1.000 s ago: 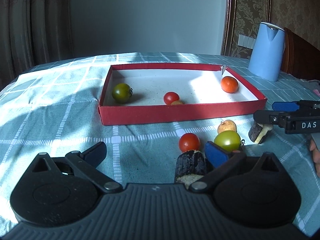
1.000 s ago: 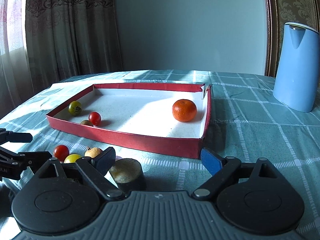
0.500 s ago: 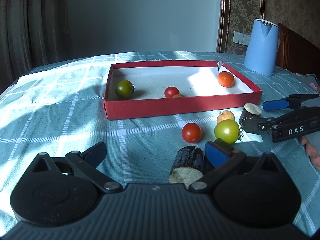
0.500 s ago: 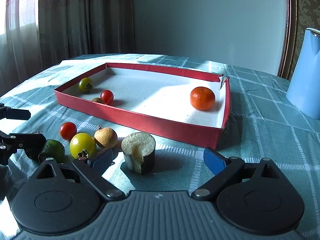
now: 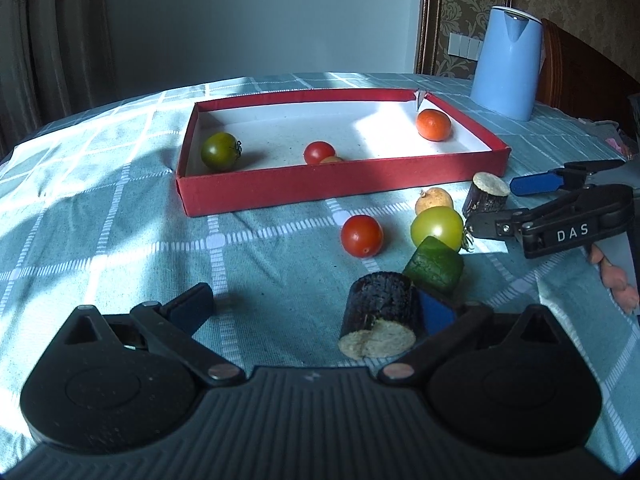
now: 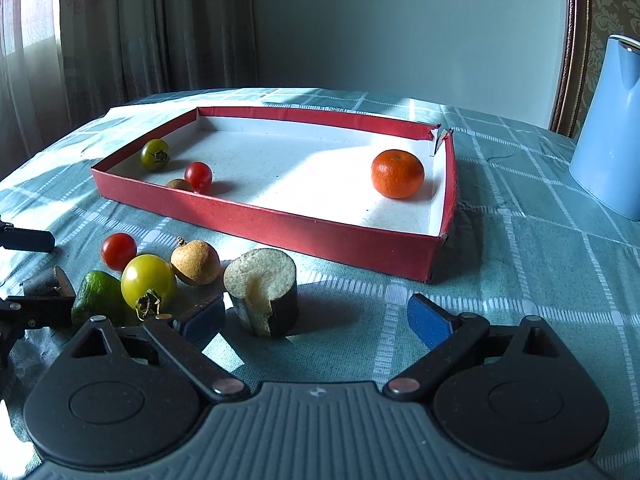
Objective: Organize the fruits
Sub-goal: 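Close the right gripper on the pale-cored cylinder while the left grips the charred cylinder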
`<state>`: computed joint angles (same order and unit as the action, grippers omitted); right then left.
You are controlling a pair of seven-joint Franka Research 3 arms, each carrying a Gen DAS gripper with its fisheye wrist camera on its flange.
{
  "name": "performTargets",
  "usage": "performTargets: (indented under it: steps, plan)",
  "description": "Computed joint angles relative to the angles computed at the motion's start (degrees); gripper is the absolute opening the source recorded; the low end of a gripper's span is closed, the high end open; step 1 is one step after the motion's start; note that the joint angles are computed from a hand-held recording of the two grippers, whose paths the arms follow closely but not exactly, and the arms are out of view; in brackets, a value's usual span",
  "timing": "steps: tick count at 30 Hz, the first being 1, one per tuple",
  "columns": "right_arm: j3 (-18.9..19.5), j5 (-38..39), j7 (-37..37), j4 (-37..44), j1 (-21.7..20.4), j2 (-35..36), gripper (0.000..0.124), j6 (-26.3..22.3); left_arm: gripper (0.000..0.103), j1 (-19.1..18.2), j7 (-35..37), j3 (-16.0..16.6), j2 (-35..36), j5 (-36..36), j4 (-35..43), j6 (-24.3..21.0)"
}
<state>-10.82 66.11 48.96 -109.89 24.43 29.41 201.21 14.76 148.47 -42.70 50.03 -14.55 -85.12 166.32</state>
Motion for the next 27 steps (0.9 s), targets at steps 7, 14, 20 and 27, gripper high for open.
performTargets:
  steps: [7, 14, 20, 27]
  plan:
    - [0.43, 0.57, -0.48, 0.12, -0.08, 0.11, 0.099, 1.4, 0.103, 2.42, 1.84, -3.61, 0.63, 2.22, -2.89, 4.8]
    - [5.7, -6.75, 4.29, -2.07, -5.08, -0.85, 0.098, 3.91, 0.103, -0.44, -3.7, -0.24, 0.07, 6.84, -1.63, 3.05]
    - [3.45, -6.8, 2.48, -1.62, -2.68, -0.36, 0.093, 3.18, 0.102, -3.07, -10.97, 3.41, -2.13, 6.83, -3.58, 6.57]
    - [2.72, -3.44, -1.41, -0.48, -1.4, 0.11, 0.088, 2.98, 0.082, -0.57, -14.3, 0.52, -1.93, 11.07, -5.96, 8.89]
